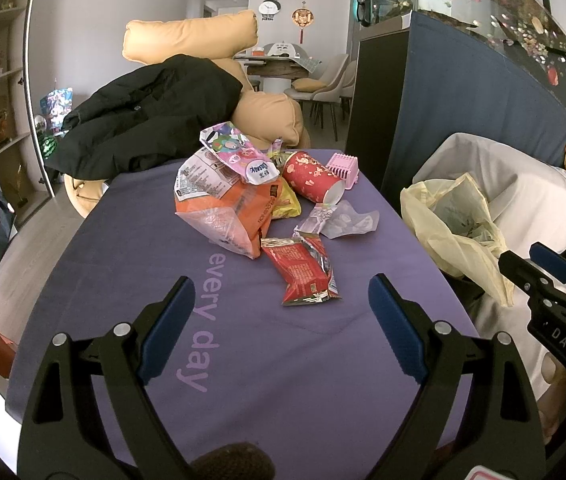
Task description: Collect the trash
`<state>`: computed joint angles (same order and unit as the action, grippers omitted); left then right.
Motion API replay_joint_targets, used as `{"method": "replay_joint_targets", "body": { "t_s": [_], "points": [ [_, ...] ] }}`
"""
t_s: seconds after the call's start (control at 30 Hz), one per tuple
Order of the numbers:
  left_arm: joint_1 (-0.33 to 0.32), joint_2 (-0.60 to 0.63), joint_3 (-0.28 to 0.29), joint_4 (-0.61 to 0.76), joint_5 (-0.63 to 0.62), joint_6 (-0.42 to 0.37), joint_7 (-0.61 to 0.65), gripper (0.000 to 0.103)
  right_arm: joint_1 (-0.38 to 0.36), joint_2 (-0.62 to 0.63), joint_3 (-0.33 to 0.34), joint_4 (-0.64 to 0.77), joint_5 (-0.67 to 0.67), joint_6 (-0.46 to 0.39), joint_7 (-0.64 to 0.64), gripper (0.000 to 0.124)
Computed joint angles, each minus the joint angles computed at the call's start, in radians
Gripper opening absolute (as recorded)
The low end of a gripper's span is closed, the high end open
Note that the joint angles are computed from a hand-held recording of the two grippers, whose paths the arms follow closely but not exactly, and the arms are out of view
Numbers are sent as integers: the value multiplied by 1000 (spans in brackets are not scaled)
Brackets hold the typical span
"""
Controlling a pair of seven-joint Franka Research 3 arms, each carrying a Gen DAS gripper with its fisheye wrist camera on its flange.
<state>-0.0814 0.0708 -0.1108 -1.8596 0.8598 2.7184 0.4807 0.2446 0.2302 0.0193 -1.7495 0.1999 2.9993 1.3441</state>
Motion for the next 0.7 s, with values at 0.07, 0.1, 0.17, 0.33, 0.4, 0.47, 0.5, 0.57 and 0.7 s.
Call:
{"method": "replay_joint_targets", "body": {
  "t_s": [0.07,0.1,0.17,0.33,0.4,0.47,0.5,0.57,0.7],
  "points": [
    [0,0,0,0,1,0,-1,84,1,-1,-1,-1,-1,1,0,55],
    [0,0,0,0,2,1,-1,84,1,-1,-1,-1,-1,1,0,55],
    [-1,2,0,1,4,0,-3,84,-1,0,0,0,1,1,-2,55],
    [0,0,0,0,0,0,0,84,2,-1,-3,0,-2,0,2,55],
    [-1,2,0,0,2,2,-2,84,0,-1,-1,0,0,0,0,55],
    [0,0,1,-1,-2,2,1,84,3,0,-5,1,-5,-1,4,55],
    [0,1,0,0,-6,2,4,84,3,0,-5,2,-7,-3,5,55],
    [0,4,-1,3,-16,1,11,84,4,2,-9,7,-11,-5,9,55],
    [2,17,-2,20,-54,5,52,84,7,13,-21,24,-28,-7,31,55]
  ]
}}
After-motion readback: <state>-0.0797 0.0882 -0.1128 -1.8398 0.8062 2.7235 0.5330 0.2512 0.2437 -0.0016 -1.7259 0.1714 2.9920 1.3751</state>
